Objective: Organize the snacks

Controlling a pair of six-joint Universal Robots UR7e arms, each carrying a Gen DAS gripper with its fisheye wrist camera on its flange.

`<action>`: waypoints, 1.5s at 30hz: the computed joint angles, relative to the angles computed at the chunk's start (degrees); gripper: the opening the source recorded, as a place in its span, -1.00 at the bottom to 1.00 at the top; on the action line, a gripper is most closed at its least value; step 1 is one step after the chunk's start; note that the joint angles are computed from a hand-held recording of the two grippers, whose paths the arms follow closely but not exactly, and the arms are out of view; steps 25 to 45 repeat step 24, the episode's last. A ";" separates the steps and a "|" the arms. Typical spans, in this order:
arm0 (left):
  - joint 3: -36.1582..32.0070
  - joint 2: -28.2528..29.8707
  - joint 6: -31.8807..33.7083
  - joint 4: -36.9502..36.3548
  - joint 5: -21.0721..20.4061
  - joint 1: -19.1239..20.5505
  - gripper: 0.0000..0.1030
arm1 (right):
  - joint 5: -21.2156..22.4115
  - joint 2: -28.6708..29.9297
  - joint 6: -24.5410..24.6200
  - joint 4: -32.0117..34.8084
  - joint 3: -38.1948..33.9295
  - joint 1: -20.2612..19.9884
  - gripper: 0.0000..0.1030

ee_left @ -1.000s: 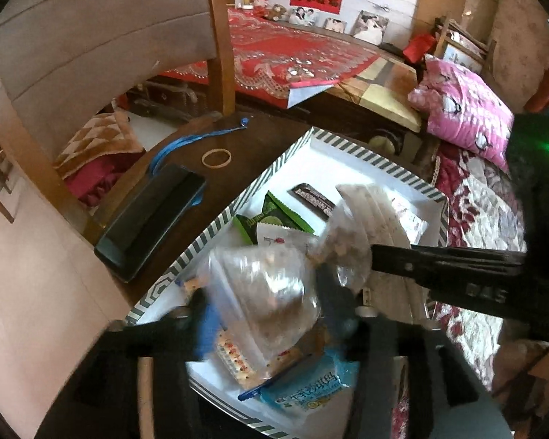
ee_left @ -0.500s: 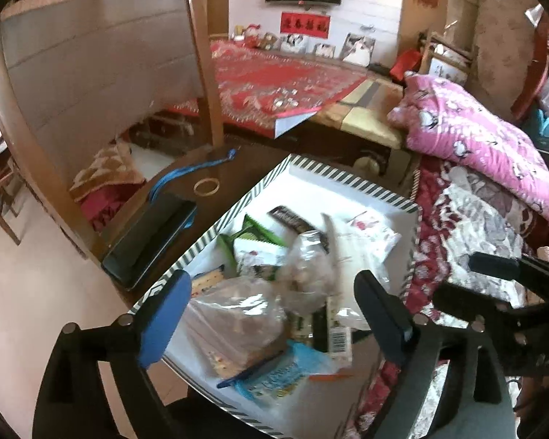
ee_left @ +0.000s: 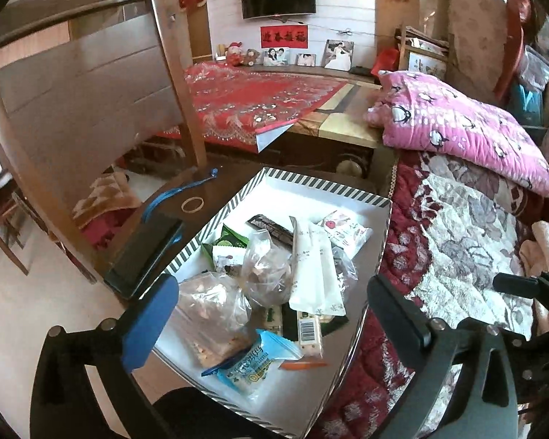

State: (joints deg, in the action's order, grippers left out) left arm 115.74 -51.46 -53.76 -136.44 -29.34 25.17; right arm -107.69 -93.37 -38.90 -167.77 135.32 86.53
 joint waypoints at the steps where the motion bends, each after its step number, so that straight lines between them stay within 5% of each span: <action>1: -0.14 0.00 -0.31 0.50 0.03 -0.15 0.99 | 0.02 -0.42 -0.22 0.17 0.21 -0.10 0.91; 45: -0.45 1.28 2.86 -2.07 -1.31 -0.94 0.99 | 0.04 -1.71 0.91 2.25 0.33 -0.85 0.92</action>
